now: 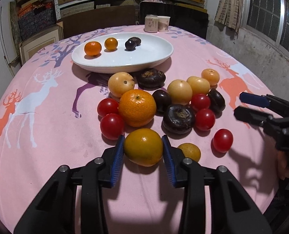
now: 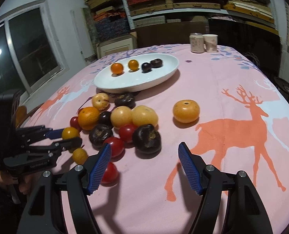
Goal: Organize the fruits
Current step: 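Grasp a yellow orange with the left tool while the right tool grasps a red cherry tomato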
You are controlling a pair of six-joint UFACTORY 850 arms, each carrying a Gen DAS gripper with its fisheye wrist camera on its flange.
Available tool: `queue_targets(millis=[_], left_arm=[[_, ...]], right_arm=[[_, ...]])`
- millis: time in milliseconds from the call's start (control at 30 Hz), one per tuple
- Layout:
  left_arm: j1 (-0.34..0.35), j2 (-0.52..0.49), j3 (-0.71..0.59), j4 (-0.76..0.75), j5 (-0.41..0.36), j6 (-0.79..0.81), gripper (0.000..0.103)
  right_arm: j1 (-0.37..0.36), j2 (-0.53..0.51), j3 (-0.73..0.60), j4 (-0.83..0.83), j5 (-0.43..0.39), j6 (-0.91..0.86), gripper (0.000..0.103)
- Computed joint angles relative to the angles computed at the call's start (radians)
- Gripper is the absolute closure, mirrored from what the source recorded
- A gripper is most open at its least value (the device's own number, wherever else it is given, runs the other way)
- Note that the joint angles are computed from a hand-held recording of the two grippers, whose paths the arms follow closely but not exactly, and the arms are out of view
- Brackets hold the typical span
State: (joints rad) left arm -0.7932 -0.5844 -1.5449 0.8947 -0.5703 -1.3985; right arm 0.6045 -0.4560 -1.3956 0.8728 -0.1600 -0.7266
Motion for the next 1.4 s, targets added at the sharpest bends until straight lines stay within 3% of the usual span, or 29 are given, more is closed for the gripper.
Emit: queue_targets(millis=[100,200,333,700,867,1033,1400], left_arm=[[-0.009,0.018,0.027,0.014,0.003,-0.009,0.066],[-0.006,0.034,0.057,-0.011,0.021,-0.015,0.066],[-0.008,0.044,0.073,0.009,0.020,-0.043,0.066],[-0.009,0.043,0.075,0.013,0.019,-0.041,0.066],[-0.010,0.043,0.073,0.013,0.017,-0.041,0.066],[-0.009,0.041,0.072,0.011,0.021,-0.040,0.066],[-0.009,0.041,0.072,0.011,0.022,-0.040,0.066]], right_arm=[[0.021,0.009,0.010,-0.019,-0.014,-0.076,0.033],[0.038,0.003,0.002,-0.185,-0.038,0.033,0.041],[0.046,0.000,-0.004,-0.288,-0.058,0.122,0.048],[0.062,-0.055,-0.083,-0.545,-0.153,0.424,0.052],[0.068,-0.058,-0.084,-0.569,-0.145,0.442,0.062],[0.061,-0.054,-0.077,-0.486,-0.143,0.365,0.071],[0.052,-0.048,-0.067,-0.392,-0.135,0.291,0.072]])
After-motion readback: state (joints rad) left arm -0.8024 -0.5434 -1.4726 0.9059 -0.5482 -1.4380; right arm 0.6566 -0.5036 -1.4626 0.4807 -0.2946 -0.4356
